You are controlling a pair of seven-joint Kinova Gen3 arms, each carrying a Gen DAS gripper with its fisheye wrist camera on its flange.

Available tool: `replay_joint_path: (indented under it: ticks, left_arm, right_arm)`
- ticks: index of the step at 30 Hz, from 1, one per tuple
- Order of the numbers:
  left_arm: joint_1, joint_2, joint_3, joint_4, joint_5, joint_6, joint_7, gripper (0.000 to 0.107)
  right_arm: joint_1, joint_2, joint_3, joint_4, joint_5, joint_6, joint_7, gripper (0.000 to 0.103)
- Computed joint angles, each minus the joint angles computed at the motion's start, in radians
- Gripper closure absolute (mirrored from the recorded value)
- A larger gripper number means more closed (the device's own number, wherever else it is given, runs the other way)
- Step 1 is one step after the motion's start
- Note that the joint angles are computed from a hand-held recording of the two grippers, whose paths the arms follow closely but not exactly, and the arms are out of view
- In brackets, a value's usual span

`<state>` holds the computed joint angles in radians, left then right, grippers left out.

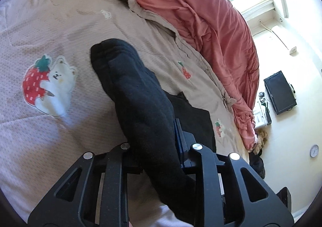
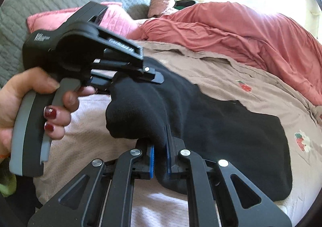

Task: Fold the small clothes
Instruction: 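Grasp the sweatshirt with the left gripper while the right gripper holds and lifts it, then fold the lifted sweatshirt over onto itself and open both grippers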

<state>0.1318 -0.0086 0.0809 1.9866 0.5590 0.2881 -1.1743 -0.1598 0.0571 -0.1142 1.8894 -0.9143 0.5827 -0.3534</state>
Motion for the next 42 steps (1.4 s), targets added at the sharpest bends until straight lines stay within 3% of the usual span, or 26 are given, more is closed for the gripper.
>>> replay_joint_path:
  ticks: [4, 9, 11, 15, 17, 27, 29, 30, 31, 34, 37, 42]
  left_arm:
    - [0.146, 0.04, -0.099, -0.1, -0.162, 0.043, 0.163, 0.092]
    - [0.354, 0.146, -0.239, -0.321, -0.365, 0.181, 0.366, 0.092]
    - [0.358, 0.196, -0.207, -0.413, -0.446, 0.23, 0.446, 0.092]
    - [0.251, 0.293, -0.026, -0.581, -0.547, 0.322, 0.516, 0.092]
    - [0.23, 0.344, 0.031, -0.658, -0.579, 0.366, 0.53, 0.092]
    - [0.326, 0.625, 0.002, -1.056, -0.586, 0.639, 0.511, 0.083]
    - [0.313, 0.646, 0.014, -1.07, -0.554, 0.644, 0.495, 0.064]
    - [0.3, 0.645, 0.025, -1.056, -0.528, 0.622, 0.491, 0.047]
    - [0.302, 0.643, 0.02, -1.049, -0.518, 0.613, 0.492, 0.04]
    - [0.334, 0.6, -0.016, -0.996, -0.557, 0.58, 0.509, 0.041]
    - [0.403, 0.548, -0.079, -0.942, -0.662, 0.602, 0.565, 0.042]
    - [0.486, 0.478, -0.113, -0.836, -0.837, 0.673, 0.664, 0.042]
  right_arm:
    - [0.054, -0.001, 0.035, -0.008, -0.075, 0.055, 0.053, 0.096]
    - [0.125, 0.011, 0.08, -0.035, -0.14, 0.118, 0.082, 0.096]
    - [0.16, 0.025, 0.097, -0.056, -0.162, 0.153, 0.073, 0.096]
    - [0.231, 0.054, 0.119, -0.102, -0.176, 0.213, 0.041, 0.096]
    - [0.265, 0.071, 0.126, -0.127, -0.166, 0.245, 0.019, 0.096]
    - [0.387, 0.221, 0.111, -0.254, -0.06, 0.372, -0.246, 0.096]
    - [0.398, 0.253, 0.101, -0.28, -0.028, 0.401, -0.323, 0.096]
    - [0.405, 0.268, 0.096, -0.292, -0.017, 0.416, -0.357, 0.096]
    - [0.418, 0.285, 0.092, -0.305, -0.012, 0.437, -0.391, 0.096]
    - [0.461, 0.358, 0.092, -0.355, -0.029, 0.532, -0.513, 0.094]
    - [0.511, 0.405, 0.063, -0.378, -0.04, 0.588, -0.606, 0.089]
    - [0.54, 0.38, 0.053, -0.364, -0.043, 0.576, -0.667, 0.071]
